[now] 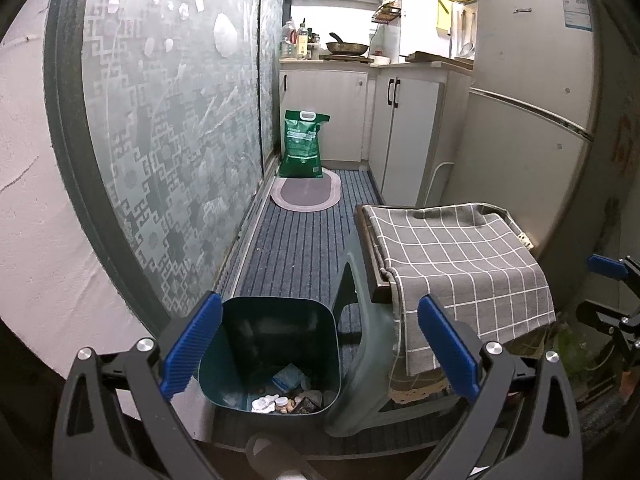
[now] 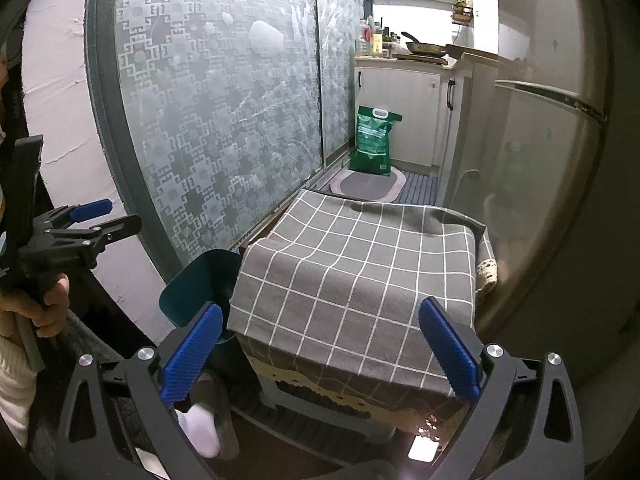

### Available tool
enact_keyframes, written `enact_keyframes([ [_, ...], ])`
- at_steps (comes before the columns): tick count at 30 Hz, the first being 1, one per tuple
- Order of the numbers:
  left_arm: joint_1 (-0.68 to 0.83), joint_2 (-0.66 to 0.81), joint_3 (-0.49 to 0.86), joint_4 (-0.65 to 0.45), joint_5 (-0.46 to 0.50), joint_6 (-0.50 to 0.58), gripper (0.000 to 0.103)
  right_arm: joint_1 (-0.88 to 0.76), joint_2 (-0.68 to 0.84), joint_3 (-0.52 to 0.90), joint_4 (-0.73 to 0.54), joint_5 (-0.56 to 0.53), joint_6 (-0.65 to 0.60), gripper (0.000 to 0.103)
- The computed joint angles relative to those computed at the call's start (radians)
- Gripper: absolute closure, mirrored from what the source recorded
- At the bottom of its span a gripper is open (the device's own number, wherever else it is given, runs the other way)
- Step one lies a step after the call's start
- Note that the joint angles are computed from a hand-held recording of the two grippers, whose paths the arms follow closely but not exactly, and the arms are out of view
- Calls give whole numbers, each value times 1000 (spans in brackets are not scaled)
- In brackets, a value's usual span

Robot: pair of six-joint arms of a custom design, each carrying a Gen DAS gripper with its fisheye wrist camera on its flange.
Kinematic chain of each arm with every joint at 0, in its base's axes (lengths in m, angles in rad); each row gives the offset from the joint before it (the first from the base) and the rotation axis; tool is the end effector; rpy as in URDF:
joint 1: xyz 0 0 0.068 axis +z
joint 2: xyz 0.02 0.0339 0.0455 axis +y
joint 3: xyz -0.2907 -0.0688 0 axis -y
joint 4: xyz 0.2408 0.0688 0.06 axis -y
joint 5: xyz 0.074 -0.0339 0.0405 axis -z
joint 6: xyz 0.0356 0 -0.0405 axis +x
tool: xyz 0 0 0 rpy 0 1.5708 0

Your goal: Collect trash

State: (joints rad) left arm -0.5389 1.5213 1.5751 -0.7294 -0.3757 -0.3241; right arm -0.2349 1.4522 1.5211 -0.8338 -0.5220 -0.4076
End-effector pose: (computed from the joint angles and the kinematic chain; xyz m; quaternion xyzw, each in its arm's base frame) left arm 0.2869 -0.1563 0.4097 0.0146 0.8892 -0.0249 0.4566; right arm 0.2933 -0.0519 0.4060 -0.1775 0.8767 0.1056 0.4344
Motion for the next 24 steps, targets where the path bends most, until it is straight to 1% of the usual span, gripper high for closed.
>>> enact_keyframes([
  [24, 2, 3, -4, -7, 0, -2, 3, -9, 1, -5, 9, -11, 7, 4],
])
